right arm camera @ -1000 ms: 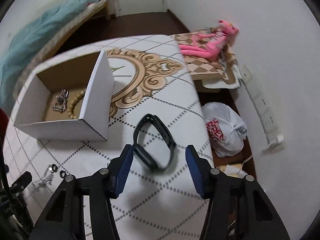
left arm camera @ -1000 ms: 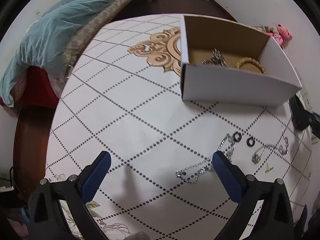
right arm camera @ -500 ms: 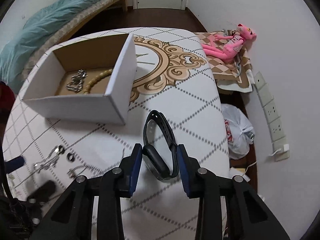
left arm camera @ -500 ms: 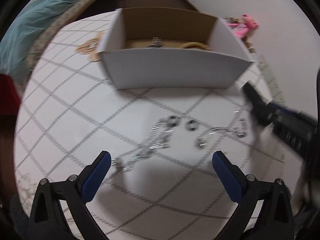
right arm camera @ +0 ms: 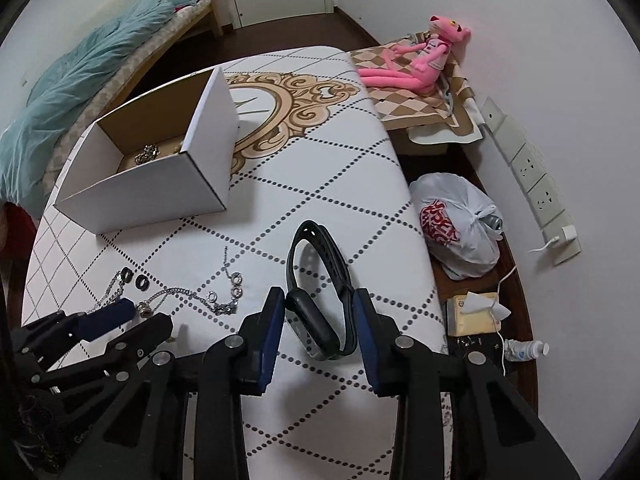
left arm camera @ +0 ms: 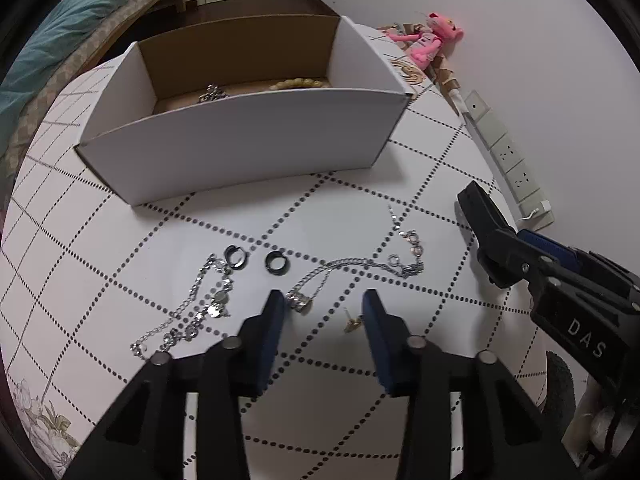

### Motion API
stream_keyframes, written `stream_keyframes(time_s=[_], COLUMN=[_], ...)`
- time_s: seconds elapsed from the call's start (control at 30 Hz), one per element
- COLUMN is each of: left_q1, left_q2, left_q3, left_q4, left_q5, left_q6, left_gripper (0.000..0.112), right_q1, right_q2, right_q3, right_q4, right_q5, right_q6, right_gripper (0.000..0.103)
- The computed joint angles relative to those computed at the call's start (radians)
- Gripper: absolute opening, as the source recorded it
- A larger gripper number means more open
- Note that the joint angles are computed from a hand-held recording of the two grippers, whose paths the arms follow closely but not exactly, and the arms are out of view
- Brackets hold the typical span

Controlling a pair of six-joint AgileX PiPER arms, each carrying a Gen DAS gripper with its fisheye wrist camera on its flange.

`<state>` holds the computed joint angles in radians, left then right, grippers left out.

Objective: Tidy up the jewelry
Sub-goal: 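Grasp the black watch by its strap with the right tool, then lift the black watch with the right tool and carry it toward the box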

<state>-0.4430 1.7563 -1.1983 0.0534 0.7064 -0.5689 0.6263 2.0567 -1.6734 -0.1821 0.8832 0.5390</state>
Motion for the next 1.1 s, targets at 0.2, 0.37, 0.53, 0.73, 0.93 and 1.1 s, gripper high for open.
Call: stream_keyframes(time_s=[0.2,0.37,0.53,0.73,0.93,1.1], left_q1=[0.027,0.047,0.074,0.138,0.252,0.274], left_q2=[0.019,-0.039,-0.176,-0.290,-0.317,-0.308], left_q3=[-0.005,0.052,0.109,0.121,0.052,-0.043], left_q4=[-0.092,-0.119,-0.105,-0.163,-0.313,-0.235], left_q5=[-0.020,-0.067,-0.066,-0.019,0.042,0.049], left_q6=[0.093,0.108,0.104,0.164,0.291,0.274], left_gripper=[0.004,0.002,0.002,0.002,0.002,0.002], right_q1=[-0.001,0.010,0.008,0.007,-0.004,0.011], right_q2=[-0.014,-0.038,-0.081,-0.122,-0.123,-0.095], right_q3=[0.008,0.026,0.045,0.039,-0.056,-0.175], right_q4=[-0.011,-0.021,0.002,0.034,0.122,0.134], right_q5=[-0.003,-0.017,-0.038,-0.054,-0.034,-0.012], right_q6=[0.014,0.033,0.037,0.036,-0.017,-0.040], right_gripper=[0.037,0.037,0.037,0.037,0.037,0.037])
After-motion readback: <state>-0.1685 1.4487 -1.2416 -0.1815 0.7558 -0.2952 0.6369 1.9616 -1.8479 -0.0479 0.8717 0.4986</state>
